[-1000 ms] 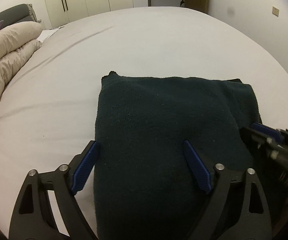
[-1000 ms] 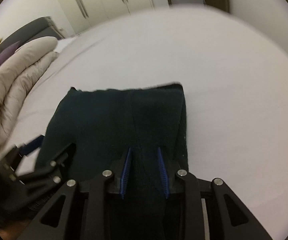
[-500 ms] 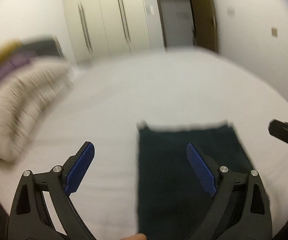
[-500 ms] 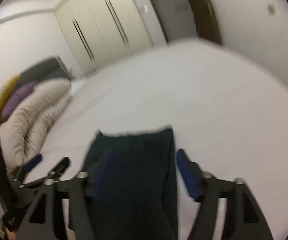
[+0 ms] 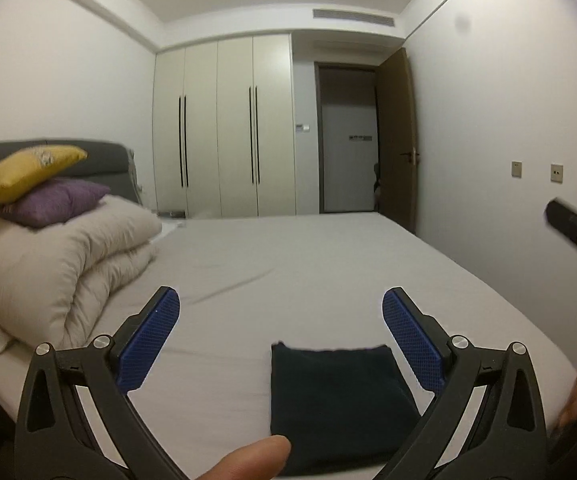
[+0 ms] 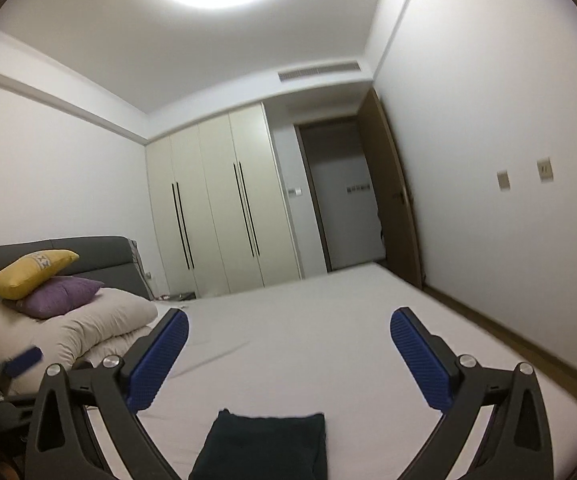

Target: Fold small clothes

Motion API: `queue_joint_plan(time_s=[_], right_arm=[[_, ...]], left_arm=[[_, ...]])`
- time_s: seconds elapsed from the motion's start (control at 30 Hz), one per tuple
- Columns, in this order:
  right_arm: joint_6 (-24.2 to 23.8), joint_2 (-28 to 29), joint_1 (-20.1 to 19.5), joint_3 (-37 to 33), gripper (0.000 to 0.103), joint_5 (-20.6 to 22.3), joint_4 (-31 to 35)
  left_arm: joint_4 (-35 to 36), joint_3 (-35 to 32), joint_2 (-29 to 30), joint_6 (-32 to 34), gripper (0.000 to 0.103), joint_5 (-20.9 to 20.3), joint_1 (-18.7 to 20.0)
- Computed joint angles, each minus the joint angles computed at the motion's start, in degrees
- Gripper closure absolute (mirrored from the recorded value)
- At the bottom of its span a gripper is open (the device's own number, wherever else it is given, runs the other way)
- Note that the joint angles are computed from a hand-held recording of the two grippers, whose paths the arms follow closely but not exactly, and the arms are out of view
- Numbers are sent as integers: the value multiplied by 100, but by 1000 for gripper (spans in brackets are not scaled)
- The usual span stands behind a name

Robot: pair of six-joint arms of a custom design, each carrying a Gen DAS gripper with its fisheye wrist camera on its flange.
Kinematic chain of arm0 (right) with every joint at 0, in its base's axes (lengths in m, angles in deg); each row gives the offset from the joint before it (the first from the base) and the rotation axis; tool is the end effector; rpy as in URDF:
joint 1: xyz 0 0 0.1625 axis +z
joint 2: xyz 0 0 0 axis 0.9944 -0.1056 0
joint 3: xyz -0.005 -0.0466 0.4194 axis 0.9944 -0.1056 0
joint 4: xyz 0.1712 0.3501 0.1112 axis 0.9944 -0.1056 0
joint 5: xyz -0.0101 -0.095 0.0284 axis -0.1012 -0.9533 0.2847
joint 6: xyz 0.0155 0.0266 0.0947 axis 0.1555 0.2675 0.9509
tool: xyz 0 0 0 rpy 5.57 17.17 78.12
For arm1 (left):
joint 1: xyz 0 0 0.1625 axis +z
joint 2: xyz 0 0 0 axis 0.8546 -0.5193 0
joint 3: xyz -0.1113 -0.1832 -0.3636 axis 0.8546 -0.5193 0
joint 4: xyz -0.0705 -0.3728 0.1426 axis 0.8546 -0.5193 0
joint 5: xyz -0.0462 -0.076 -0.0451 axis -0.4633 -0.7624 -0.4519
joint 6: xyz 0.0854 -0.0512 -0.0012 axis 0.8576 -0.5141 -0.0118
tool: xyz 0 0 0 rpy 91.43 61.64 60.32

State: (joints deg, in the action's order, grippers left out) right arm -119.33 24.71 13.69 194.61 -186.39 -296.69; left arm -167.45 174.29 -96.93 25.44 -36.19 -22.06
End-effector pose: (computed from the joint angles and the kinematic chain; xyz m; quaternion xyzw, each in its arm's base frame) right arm 0.1778 -0.5013 0.3119 0.1651 -0.6631 0.6860 0.2501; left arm -0.3946 -0.5591 0.1658 0.3122 0.7335 -0.5435 0.2631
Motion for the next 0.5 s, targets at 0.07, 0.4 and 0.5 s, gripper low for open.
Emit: queue_joint_plan(time_s=[0.07, 0.4, 0.5], right_arm=[[-148, -133, 145, 52, 0, -222, 409], [1384, 46, 159, -245, 0, -2356, 3466], [1738, 127, 99, -264, 0, -2491, 3885]], left_arm=[[71, 127, -85, -119, 0, 226, -49], [2592, 779, -488, -2398, 0, 465, 127], [3186, 764, -516, -2914, 0, 260, 308]])
